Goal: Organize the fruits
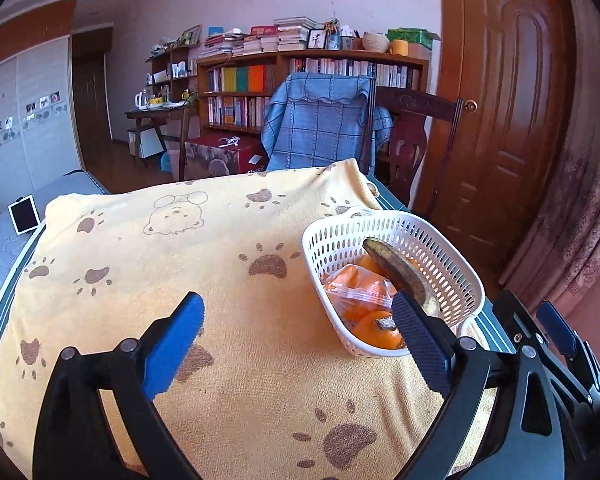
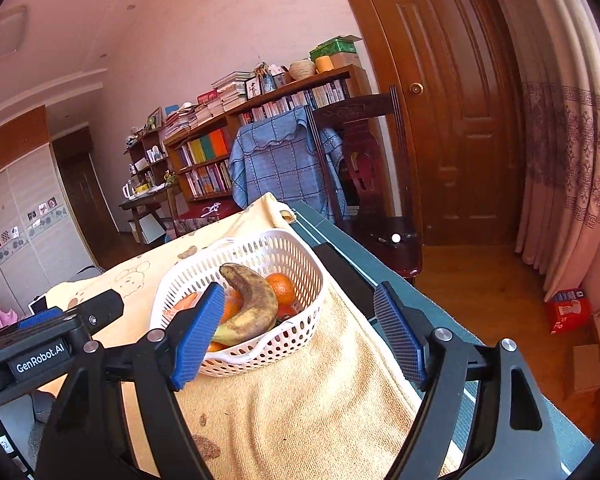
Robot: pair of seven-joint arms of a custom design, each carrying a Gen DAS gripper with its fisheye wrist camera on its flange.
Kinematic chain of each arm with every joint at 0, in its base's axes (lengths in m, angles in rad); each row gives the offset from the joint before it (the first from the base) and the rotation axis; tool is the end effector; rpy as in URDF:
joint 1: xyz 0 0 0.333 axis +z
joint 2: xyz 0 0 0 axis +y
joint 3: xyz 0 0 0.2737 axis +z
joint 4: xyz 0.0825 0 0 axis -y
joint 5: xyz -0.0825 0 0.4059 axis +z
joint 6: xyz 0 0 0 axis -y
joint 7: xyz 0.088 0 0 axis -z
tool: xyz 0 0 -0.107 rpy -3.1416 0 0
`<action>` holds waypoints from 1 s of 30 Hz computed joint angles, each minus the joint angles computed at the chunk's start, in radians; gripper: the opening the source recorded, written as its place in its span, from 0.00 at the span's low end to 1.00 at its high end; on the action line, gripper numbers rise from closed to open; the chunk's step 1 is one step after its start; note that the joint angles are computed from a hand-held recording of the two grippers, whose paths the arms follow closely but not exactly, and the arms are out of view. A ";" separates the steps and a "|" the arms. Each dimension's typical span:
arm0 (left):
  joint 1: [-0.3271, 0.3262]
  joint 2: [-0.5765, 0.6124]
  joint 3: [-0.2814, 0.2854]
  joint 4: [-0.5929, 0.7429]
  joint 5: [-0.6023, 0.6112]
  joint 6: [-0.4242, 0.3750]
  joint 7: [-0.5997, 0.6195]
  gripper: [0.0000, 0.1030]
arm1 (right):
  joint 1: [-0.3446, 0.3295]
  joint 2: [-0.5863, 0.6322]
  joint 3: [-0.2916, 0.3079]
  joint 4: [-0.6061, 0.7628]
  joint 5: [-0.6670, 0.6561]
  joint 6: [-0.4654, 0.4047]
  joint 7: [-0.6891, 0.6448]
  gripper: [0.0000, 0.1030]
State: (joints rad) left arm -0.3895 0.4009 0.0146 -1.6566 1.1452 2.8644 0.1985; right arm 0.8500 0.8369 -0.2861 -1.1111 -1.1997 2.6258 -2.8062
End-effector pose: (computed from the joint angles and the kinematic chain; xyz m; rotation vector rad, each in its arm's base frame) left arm 0.6353 -0.3054 0.3964 -1.6376 1.6446 -0.9441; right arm 0.6148 0.5063 0.3513 -1.2446 1.6132 -0.8205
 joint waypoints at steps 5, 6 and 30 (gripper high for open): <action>-0.016 -0.054 0.020 -0.079 0.078 -0.033 -0.138 0.91 | 0.009 -0.011 -0.004 -0.011 -0.013 -0.022 -0.006 0.77; -0.019 -0.069 0.018 -0.097 0.115 -0.055 -0.176 0.91 | 0.005 -0.010 -0.001 -0.010 -0.016 -0.013 -0.009 0.79; -0.003 -0.096 -0.132 -0.135 0.400 -0.356 -0.294 0.95 | -0.037 -0.107 0.064 -0.152 -0.172 0.023 -0.174 0.92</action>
State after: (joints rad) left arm -0.3920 0.3047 -0.1175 -1.7914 1.5452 2.5080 -0.0956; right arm 0.8126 0.7301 -0.2223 -1.2627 -1.3717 2.6493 -2.9800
